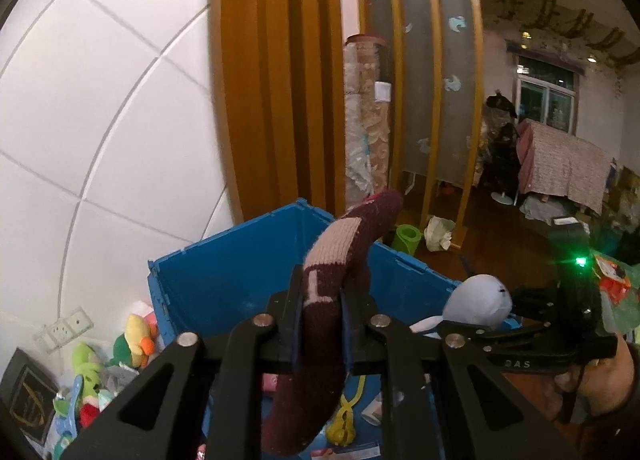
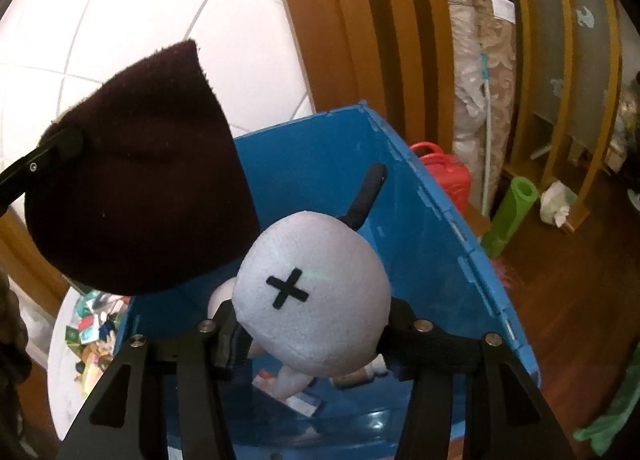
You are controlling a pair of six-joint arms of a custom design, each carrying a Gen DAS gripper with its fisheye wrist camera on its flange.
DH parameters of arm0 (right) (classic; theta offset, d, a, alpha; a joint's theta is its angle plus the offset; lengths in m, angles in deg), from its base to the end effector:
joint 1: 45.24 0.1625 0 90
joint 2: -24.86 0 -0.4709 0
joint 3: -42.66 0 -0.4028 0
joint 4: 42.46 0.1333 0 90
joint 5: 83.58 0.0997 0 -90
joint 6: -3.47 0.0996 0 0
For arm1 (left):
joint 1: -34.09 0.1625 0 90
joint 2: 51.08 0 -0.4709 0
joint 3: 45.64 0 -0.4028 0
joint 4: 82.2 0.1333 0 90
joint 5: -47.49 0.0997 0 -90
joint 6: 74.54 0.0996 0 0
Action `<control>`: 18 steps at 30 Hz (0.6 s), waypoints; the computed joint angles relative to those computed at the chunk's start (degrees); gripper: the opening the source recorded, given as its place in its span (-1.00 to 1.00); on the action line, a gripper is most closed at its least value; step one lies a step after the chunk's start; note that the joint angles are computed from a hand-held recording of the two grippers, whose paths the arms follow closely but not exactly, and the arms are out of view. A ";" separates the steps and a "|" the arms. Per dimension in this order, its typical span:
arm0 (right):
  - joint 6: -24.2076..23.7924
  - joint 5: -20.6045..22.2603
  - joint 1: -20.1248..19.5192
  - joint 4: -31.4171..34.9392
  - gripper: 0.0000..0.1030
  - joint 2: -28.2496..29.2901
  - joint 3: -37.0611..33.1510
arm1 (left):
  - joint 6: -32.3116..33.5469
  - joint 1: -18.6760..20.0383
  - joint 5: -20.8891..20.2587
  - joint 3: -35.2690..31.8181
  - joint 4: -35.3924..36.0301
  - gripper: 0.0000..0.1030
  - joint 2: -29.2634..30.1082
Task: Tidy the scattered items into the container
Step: 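Open both tools to drop the sock and plush toy into the crate, then move both tools back over the pile of items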
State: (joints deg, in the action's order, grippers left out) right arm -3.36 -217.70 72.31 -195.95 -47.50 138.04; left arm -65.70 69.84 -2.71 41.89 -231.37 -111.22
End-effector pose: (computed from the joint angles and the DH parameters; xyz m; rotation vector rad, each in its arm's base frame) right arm 0.3507 -0.5340 0.4641 0.3547 -2.3198 1.0108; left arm -0.4669 -0.5789 0.3730 1.0990 2.2875 -1.0157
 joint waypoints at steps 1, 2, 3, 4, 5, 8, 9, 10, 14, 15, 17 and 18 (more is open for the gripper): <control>-0.31 -0.69 0.09 -0.98 0.28 0.25 -0.03 | -0.34 0.04 1.23 0.31 -0.74 0.35 -0.12; -0.18 -1.21 0.10 -1.10 0.85 0.48 -0.26 | -0.46 0.01 2.47 0.82 -2.36 0.96 -0.26; -0.04 -1.02 0.11 -1.40 0.98 0.49 -0.26 | -0.28 0.02 3.04 1.56 -4.11 1.00 -0.66; -0.04 -0.76 0.13 -2.07 0.99 0.52 -0.22 | -0.20 -0.01 3.63 2.16 -4.86 1.00 -1.21; -0.05 -0.58 0.16 -2.08 0.99 0.68 -0.36 | -0.11 -0.05 4.38 2.63 -4.85 1.00 -1.73; 0.28 0.39 0.16 -1.26 0.99 1.18 -0.70 | -0.24 -0.13 6.51 4.35 -4.06 1.00 -3.47; 0.18 0.64 0.14 -1.05 0.99 1.38 -0.82 | -0.91 -0.05 7.11 4.95 -3.37 1.00 -4.18; 0.08 0.89 0.22 -0.80 0.99 1.62 -0.91 | -1.85 0.06 7.74 5.73 -2.71 1.00 -5.10; -0.16 2.41 0.72 -0.33 0.99 2.73 -1.37 | -5.59 0.29 10.26 8.53 -0.78 1.00 -8.26; -0.39 3.01 0.90 -0.16 0.99 3.08 -1.52 | -6.45 0.27 11.02 9.35 -0.19 1.00 -9.10; -0.70 3.65 1.25 -0.12 0.99 3.65 -1.46 | -8.05 0.08 12.53 11.19 0.74 1.00 -10.88; -0.78 4.07 1.39 -0.20 0.99 3.93 -1.36 | -8.85 -0.02 13.27 12.08 1.24 1.00 -11.81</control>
State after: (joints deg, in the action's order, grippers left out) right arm -4.14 -213.62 73.70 -196.15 -43.57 136.67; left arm -74.55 69.81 10.56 53.98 -230.13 -123.03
